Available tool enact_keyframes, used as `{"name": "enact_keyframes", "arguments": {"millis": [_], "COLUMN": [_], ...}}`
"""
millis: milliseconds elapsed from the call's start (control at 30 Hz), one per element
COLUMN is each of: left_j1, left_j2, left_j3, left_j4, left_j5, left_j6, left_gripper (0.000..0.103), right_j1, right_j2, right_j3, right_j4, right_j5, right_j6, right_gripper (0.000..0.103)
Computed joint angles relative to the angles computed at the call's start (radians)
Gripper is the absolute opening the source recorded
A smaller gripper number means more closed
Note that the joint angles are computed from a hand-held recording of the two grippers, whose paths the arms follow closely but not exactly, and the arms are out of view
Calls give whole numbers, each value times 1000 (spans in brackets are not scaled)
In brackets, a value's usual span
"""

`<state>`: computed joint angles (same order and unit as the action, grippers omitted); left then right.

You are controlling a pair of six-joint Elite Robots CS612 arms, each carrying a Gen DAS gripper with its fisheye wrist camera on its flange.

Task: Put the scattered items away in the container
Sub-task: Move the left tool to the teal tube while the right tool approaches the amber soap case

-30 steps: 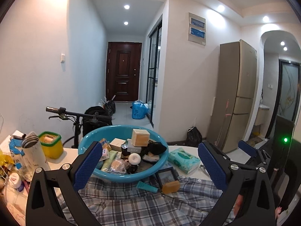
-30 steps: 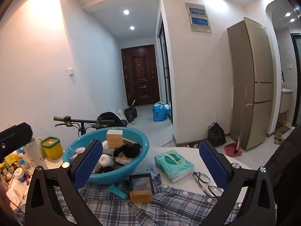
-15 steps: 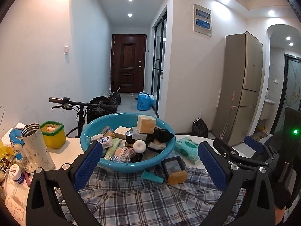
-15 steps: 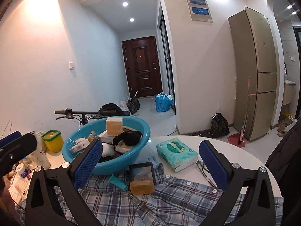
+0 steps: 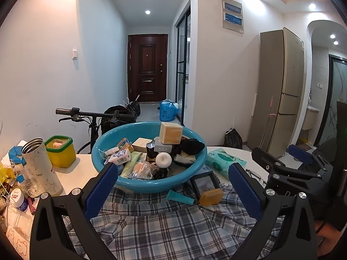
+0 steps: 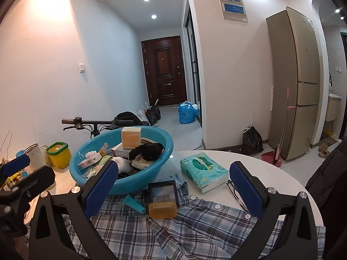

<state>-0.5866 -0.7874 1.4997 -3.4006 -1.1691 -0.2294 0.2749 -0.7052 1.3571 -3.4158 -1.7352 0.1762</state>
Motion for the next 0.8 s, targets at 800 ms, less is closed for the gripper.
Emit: {"name": "enact_keyframes", "arguments": {"millis": [800], "left_j1": [13], "left_j2": [61], "left_j3": [-66], "left_j4": [186], "left_j5": [-44], "left_j6": [-26], "left_gripper": [103], "right_j1": [-4], "right_j2": [23], "right_j3": [-22], "right_j4": [87], "right_j5": [-6], "right_j6": [7], "right_gripper": [102]}}
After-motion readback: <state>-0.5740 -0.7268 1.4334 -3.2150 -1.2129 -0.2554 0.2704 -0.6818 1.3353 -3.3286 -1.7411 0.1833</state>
